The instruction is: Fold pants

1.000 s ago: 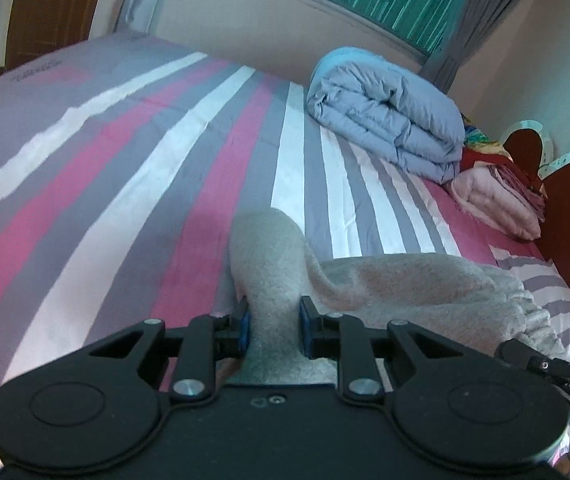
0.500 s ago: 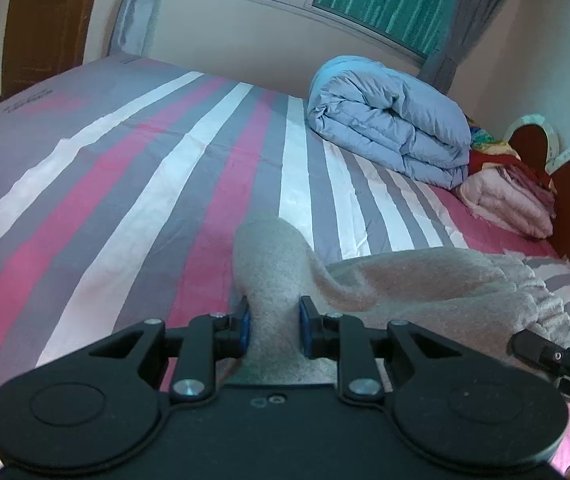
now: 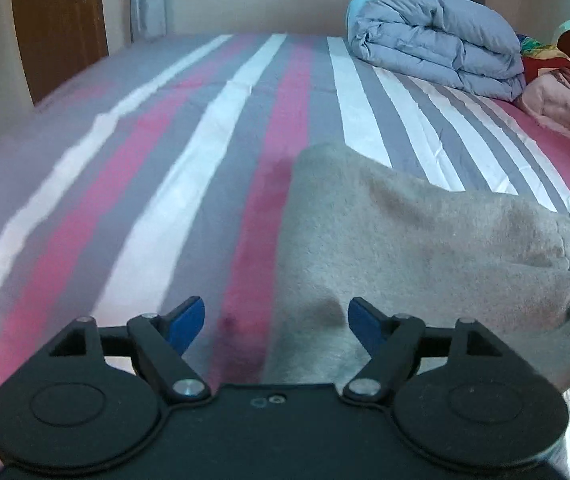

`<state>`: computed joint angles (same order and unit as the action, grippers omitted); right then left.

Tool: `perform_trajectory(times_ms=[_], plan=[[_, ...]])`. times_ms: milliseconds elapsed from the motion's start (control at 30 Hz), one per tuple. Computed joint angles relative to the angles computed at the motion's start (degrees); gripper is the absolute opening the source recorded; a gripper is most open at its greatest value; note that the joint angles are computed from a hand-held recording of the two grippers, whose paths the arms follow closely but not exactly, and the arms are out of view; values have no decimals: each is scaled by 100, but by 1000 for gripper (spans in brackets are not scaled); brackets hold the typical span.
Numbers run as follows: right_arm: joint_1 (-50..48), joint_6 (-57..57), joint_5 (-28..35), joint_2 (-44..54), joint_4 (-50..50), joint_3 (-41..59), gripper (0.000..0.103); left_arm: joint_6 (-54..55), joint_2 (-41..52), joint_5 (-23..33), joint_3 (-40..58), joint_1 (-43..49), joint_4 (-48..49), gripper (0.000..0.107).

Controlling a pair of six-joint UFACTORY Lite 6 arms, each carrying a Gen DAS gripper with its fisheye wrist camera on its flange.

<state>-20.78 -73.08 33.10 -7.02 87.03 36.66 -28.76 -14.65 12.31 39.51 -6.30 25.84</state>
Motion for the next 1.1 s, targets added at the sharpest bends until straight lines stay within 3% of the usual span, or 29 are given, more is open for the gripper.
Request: perform_trajectory(times_ms=[267, 467, 700, 867, 1000, 1067, 1100], plan=[[90, 674, 362, -1108, -147, 215, 65, -256, -789, 685, -157, -467, 126, 77], [467, 597, 118, -1289, 326, -55, 76, -1027, -1085, 946, -363, -930, 783, 80], [349, 224, -87, -2303, 709, -565, 76, -1001, -1160, 724, -508, -1130, 771, 81], [656, 117, 77, -1408, 740, 348, 76, -818, -419, 454, -329, -1106, 545, 80], [865, 31, -177, -575, 417, 132, 76, -1350, -366, 27, -939, -1029, 1207, 83], [732, -726, -406, -252, 796, -316, 68, -833, -445, -49, -1016, -956, 748, 83], [582, -1141, -336, -240, 1062, -492, 53, -797, -469, -44, -1029, -954, 729, 83]])
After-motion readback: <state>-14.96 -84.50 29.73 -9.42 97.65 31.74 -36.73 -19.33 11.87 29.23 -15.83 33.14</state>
